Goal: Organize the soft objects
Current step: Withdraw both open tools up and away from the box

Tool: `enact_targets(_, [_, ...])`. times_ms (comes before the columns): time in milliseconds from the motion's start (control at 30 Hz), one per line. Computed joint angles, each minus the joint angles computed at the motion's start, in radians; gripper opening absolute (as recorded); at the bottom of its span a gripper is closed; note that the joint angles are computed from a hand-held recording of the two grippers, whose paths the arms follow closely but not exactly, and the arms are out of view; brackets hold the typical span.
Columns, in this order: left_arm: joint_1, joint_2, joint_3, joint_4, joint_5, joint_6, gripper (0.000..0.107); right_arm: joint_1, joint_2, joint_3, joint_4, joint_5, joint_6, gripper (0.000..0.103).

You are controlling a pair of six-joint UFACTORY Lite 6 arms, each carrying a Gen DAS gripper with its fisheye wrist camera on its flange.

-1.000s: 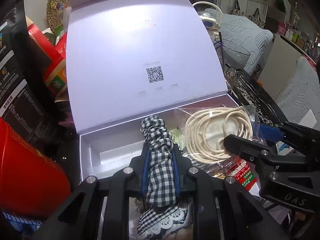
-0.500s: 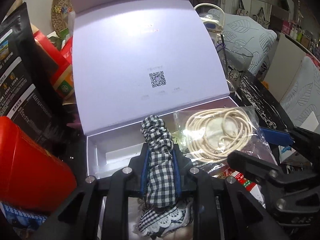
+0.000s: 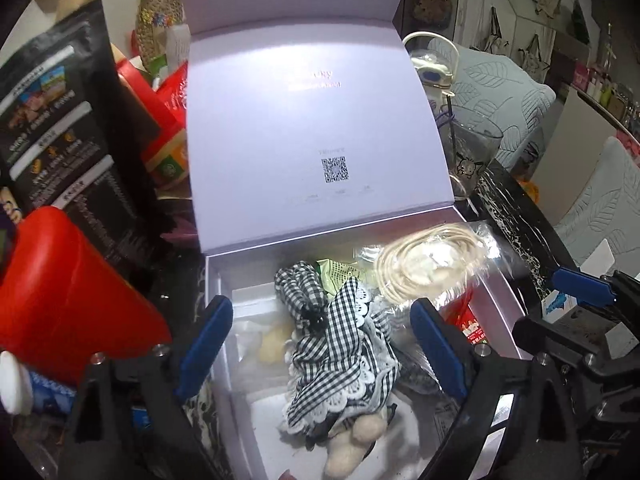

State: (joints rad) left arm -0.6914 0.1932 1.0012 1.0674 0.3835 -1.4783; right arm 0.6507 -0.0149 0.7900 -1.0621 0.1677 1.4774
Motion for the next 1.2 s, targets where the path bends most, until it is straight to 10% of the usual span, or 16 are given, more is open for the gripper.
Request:
enact_targets(467, [-0.131,-0.299,-0.129,-0.051,0.177,-0.012,0.091,0.207,-0.265,-0.082,-0.046,0.260,0.119,0.076])
enact_targets(1200, [-1.169,-0.578,-0.185,-0.029,1.143,-0.436,0.091,1.314,-0.451,-0.041,-0.005,1.399,0.584,0.076])
